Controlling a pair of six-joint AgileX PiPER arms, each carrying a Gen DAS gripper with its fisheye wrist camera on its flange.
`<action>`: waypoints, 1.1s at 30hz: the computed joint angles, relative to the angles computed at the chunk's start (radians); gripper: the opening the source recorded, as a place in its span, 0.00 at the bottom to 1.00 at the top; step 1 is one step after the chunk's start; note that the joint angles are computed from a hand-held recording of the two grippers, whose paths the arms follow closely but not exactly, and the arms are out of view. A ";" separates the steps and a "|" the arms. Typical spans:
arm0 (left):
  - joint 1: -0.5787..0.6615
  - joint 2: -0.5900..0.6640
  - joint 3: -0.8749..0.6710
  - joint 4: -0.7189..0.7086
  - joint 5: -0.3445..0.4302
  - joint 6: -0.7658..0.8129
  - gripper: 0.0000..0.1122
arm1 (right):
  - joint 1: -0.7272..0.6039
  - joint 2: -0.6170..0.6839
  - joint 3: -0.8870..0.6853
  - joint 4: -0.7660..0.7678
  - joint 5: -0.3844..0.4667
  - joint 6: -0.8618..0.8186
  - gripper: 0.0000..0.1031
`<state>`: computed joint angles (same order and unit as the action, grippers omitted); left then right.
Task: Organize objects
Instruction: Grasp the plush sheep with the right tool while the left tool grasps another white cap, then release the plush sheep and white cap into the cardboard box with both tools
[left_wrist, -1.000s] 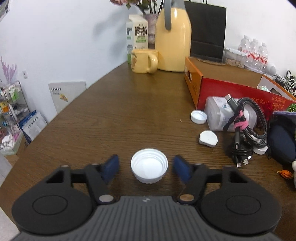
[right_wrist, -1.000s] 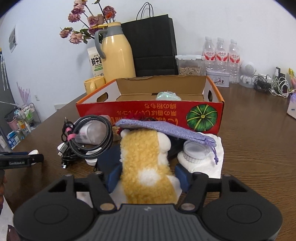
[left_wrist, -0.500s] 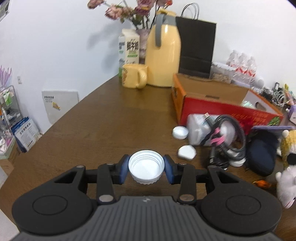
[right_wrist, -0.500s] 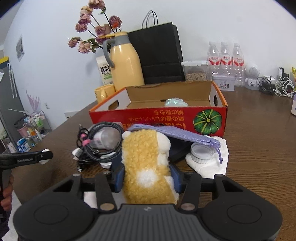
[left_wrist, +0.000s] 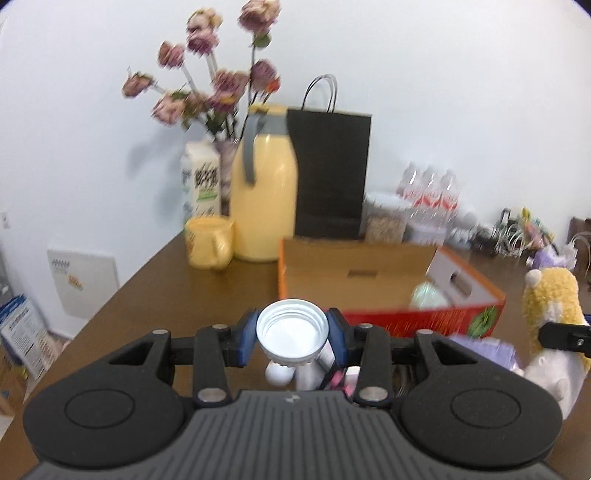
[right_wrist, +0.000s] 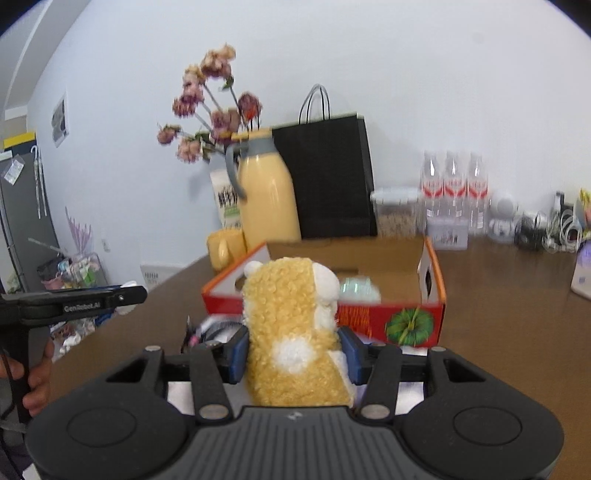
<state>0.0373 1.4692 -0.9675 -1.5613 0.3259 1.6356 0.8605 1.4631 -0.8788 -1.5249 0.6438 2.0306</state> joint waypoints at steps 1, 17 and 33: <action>-0.017 0.011 -0.023 -0.004 -0.010 -0.005 0.36 | -0.023 0.003 -0.021 -0.001 -0.004 -0.019 0.47; -0.225 0.469 -0.663 0.837 -0.123 -0.990 0.36 | -0.480 0.467 -0.654 0.366 -0.279 -0.471 0.47; -0.269 0.968 -1.429 1.490 0.308 -1.646 0.36 | -0.585 0.933 -1.276 0.963 -0.070 -1.052 0.48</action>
